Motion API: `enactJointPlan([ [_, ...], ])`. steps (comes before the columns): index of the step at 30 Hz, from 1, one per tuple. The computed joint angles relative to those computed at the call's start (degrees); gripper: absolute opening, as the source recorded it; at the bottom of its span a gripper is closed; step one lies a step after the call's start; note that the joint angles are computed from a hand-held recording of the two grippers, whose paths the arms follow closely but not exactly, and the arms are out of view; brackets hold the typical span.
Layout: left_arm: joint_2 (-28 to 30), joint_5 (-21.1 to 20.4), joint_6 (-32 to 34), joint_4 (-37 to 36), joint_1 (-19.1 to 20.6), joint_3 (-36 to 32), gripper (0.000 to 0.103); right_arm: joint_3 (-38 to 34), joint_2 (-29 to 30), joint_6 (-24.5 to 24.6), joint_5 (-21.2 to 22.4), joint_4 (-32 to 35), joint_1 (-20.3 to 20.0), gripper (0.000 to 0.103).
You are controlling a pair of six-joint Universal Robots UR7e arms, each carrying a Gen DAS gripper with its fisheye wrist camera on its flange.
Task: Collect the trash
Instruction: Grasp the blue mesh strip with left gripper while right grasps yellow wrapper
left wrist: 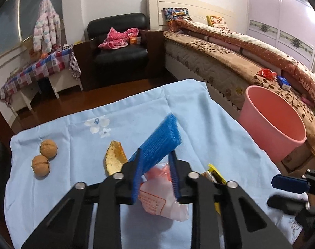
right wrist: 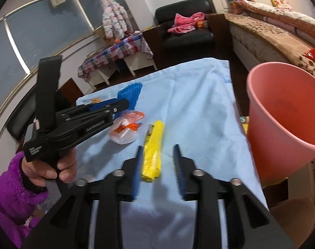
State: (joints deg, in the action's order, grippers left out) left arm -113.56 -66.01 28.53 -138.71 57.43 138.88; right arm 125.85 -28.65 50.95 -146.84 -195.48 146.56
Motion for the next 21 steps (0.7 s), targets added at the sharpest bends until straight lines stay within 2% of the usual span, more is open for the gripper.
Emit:
enactJointPlan([
  [4, 0.0, -0.4, -0.2, -0.5, 0.9, -0.5, 0.012, -1.0, 0.3, -0.3, 0.4, 1.6, 0.0, 0.039],
  [9, -0.2, -0.8, -1.1, -0.7, 1.5, -1.2, 0.007, -2.0, 0.2, 0.1, 0.5, 4.0, 0.2, 0.039],
  [15, -2.2, -2.8, -2.2, 0.6, 2.4, -2.7, 0.007, -3.3, 0.2, 0.7, 0.2, 7.8, 0.7, 0.039],
  [21, -5.0, -5.2, -3.0, 3.3, 3.7, -4.8, 0.006, -4.3, 0.4, -0.2, 1.7, 8.7, 0.1, 0.039],
])
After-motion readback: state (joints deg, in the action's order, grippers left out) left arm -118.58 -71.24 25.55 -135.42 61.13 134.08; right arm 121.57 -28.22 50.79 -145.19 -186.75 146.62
